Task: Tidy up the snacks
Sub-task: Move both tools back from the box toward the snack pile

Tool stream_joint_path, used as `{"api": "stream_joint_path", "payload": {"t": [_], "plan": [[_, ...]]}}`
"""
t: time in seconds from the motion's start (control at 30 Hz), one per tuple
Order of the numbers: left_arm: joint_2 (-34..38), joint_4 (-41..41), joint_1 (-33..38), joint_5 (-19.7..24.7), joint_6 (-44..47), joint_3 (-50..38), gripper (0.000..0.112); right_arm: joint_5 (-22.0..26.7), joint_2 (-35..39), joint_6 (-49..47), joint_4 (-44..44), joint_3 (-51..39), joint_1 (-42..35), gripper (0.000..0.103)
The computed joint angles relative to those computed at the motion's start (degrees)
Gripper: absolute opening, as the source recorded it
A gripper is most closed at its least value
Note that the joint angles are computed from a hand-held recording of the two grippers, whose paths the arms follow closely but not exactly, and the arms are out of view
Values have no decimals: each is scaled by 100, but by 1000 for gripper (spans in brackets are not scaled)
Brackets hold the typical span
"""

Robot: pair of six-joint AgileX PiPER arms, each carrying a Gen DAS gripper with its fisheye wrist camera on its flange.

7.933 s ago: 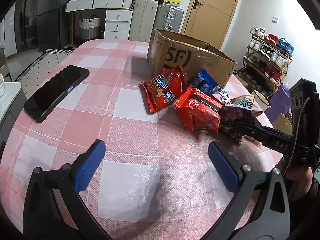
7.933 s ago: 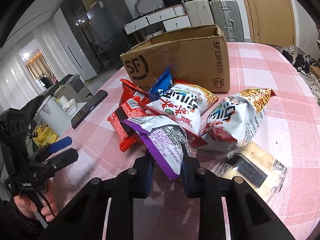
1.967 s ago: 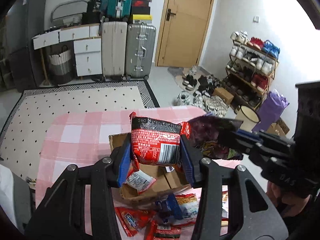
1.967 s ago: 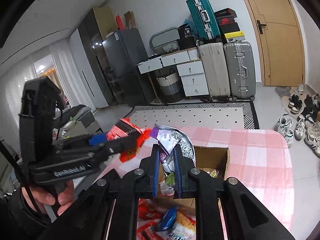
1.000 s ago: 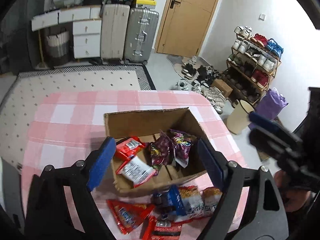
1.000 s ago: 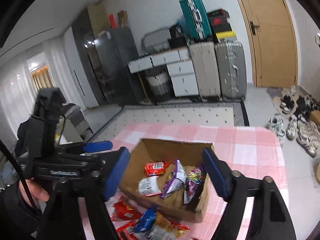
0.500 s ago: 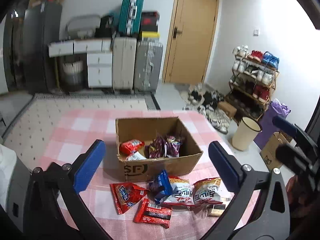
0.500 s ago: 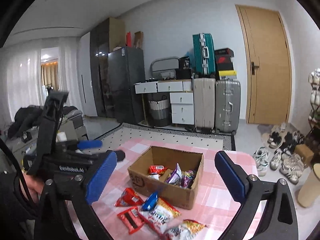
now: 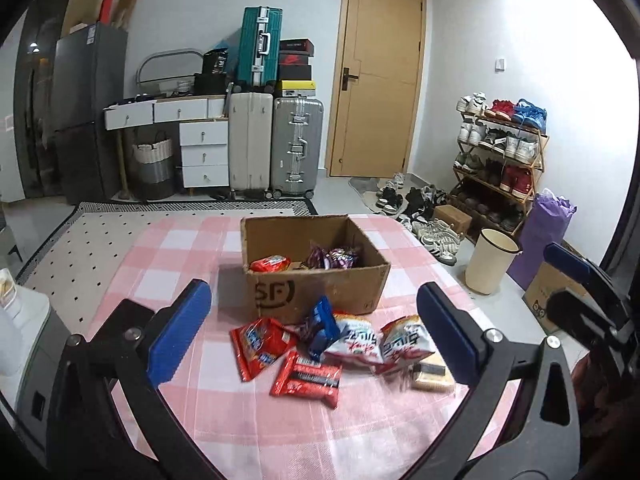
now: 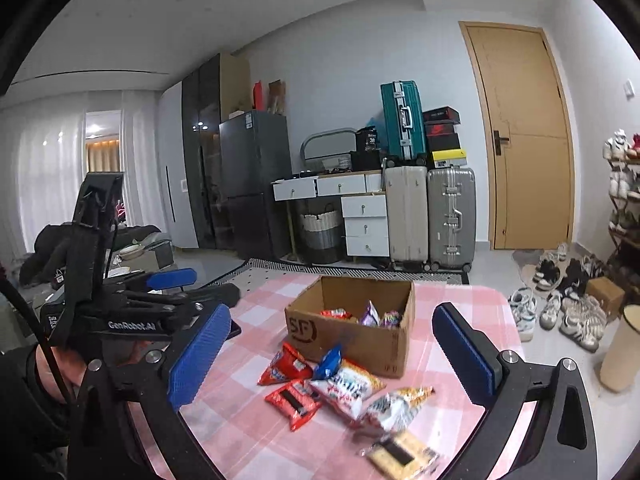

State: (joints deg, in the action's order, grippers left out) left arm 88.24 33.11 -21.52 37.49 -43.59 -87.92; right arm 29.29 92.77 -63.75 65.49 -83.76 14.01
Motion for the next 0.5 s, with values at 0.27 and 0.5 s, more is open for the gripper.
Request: {"api": "stream_joint_path", "payload": {"t": [0.27,0.5], "plan": [[-423,-39,219,-727,-490,1337,103,-21,-284,-500,579,731,-278,103],[-299,549,179,-1269,-1184,2075,103,-24,-187,-492,486,1119,-406,103]]}}
